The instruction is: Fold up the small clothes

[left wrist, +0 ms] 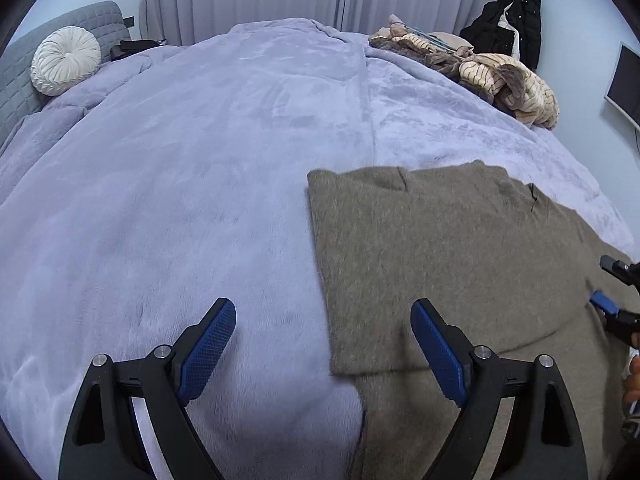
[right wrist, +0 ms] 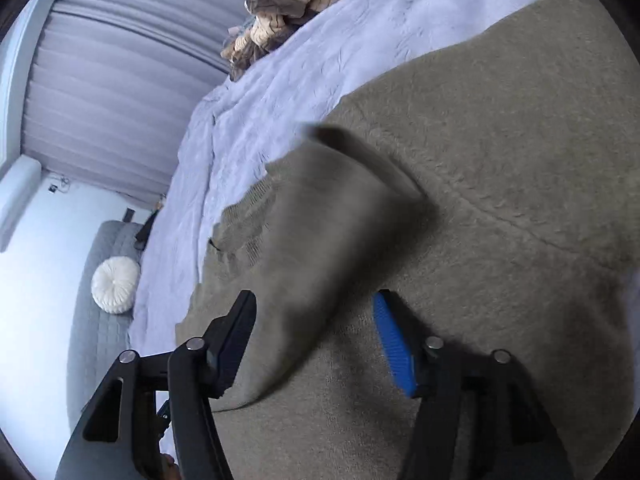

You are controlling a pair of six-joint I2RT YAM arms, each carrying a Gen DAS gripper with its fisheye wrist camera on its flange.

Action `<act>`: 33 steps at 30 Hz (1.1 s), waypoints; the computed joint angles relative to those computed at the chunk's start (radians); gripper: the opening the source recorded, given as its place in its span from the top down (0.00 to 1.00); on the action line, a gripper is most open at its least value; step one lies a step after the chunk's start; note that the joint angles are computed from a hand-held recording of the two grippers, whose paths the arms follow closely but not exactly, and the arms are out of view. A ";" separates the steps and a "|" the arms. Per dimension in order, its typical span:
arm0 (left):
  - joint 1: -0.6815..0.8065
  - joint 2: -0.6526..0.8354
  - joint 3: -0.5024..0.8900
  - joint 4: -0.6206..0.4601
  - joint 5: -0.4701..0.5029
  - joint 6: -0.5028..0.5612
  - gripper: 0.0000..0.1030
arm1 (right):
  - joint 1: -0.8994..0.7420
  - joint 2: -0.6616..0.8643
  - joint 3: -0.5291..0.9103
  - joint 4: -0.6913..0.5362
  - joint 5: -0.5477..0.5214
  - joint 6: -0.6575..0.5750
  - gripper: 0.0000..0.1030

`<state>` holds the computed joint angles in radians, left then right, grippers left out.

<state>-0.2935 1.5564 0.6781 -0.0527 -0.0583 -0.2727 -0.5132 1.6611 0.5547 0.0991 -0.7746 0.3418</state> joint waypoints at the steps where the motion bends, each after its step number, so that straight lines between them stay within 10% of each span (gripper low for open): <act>1: 0.019 0.052 0.069 -0.040 0.032 0.012 0.13 | -0.012 0.000 0.008 -0.010 -0.005 0.001 0.35; 7: 0.069 0.316 0.347 -0.198 0.160 -0.004 0.15 | 0.051 0.043 0.109 -0.078 0.120 0.052 0.37; 8: 0.072 0.320 0.339 -0.185 0.176 -0.021 0.22 | 0.062 0.052 0.125 -0.093 0.141 0.068 0.54; 9: 0.080 0.321 0.331 -0.170 0.207 -0.030 0.48 | 0.075 0.056 0.147 -0.127 0.173 0.065 0.95; 10: 0.091 0.322 0.331 -0.167 0.260 -0.028 0.71 | 0.091 0.062 0.172 -0.163 0.194 0.045 0.93; 13: 0.068 0.270 0.294 -0.131 0.215 -0.020 0.85 | 0.116 -0.002 0.172 -0.154 0.218 -0.068 0.93; 23: 0.040 0.227 0.247 -0.113 0.037 0.050 0.83 | 0.079 0.021 0.126 -0.181 0.306 -0.218 0.92; 26: 0.031 0.151 0.200 -0.118 -0.040 0.051 0.28 | 0.055 -0.040 0.102 -0.237 0.319 -0.247 0.81; 33: -0.027 0.028 0.132 -0.098 -0.036 0.089 0.23 | -0.049 -0.199 0.017 -0.271 0.252 -0.285 0.78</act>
<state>-0.3201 1.5839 0.8106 -0.1505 -0.0944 -0.1836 -0.5623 1.4620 0.5718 -0.1723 -0.5227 0.0570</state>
